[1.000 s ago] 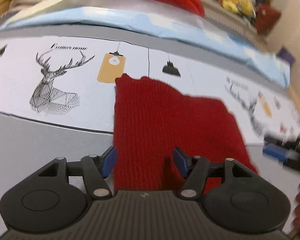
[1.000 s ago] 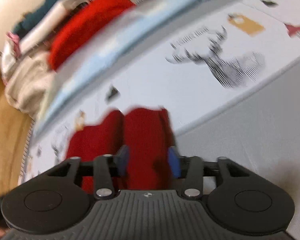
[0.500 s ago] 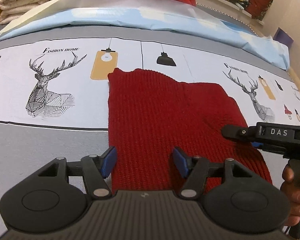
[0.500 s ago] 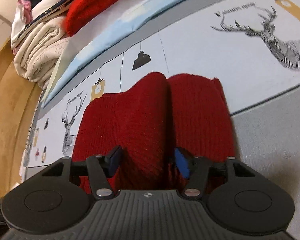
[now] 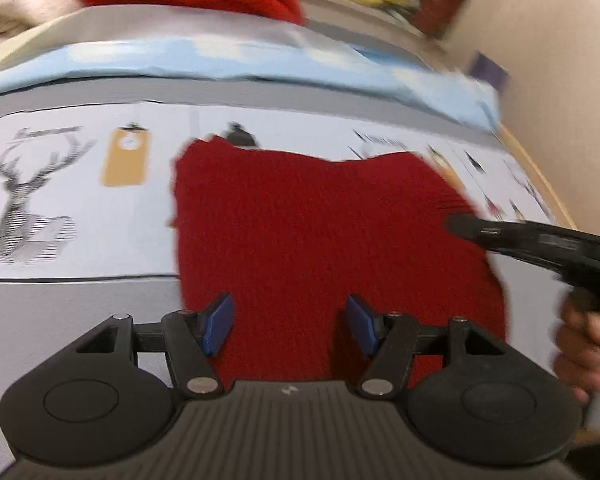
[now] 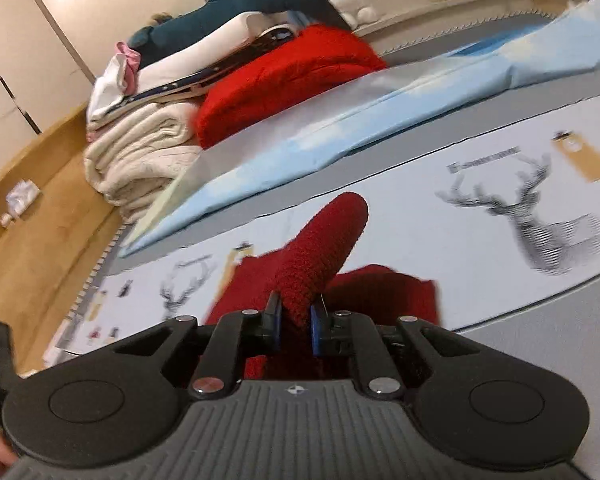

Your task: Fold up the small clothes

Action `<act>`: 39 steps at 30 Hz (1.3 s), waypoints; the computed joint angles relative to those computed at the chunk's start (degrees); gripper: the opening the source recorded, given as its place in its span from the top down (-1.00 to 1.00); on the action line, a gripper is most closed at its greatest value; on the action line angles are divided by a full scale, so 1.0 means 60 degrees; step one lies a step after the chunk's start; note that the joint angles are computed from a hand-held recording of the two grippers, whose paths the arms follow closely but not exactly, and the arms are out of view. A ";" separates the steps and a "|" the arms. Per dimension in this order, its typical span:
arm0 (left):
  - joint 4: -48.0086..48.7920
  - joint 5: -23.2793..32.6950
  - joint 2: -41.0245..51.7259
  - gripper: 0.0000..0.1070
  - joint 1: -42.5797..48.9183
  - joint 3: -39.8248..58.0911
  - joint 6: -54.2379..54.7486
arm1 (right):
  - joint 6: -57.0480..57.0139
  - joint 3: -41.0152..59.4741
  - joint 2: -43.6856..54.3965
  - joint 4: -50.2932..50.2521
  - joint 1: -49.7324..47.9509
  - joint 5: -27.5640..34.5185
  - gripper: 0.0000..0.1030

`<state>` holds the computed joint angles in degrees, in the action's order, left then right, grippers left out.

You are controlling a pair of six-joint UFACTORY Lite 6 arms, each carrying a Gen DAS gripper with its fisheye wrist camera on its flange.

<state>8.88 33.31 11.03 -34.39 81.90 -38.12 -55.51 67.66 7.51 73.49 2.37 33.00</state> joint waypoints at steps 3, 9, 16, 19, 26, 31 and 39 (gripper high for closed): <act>-0.0530 0.0443 0.0295 -0.25 -0.0227 -0.0001 0.1242 | 0.1166 0.0398 0.1193 -0.1770 0.0255 -0.0134 0.74; 0.1950 0.1093 0.1114 -0.46 -0.1532 0.0278 0.0465 | 0.2520 0.0662 0.1827 -0.3138 0.0839 -0.0660 0.72; 0.1586 0.0680 0.0451 -0.44 -0.1035 -0.0147 0.0431 | 0.2854 0.0479 0.0426 -0.3752 0.0776 0.0096 -0.08; 0.1001 0.0648 0.0154 -0.46 -0.0437 -0.0399 0.0482 | 0.3723 0.0214 0.0182 -0.5068 0.0835 0.0866 -0.31; -0.1753 -0.0110 -0.0039 -0.50 0.0737 -0.1361 0.1233 | 0.2291 -0.0914 -0.0028 -0.3903 0.0447 0.1820 0.62; -0.2311 0.0044 -0.0087 -0.52 0.0378 -0.1195 0.1909 | 0.1942 -0.0519 -0.0310 -0.3958 -0.0668 0.2939 0.71; -0.1566 0.0273 0.0143 -0.65 0.0087 -0.1258 0.1795 | 0.2324 -0.0610 0.0461 -0.4846 -0.0065 0.1991 0.53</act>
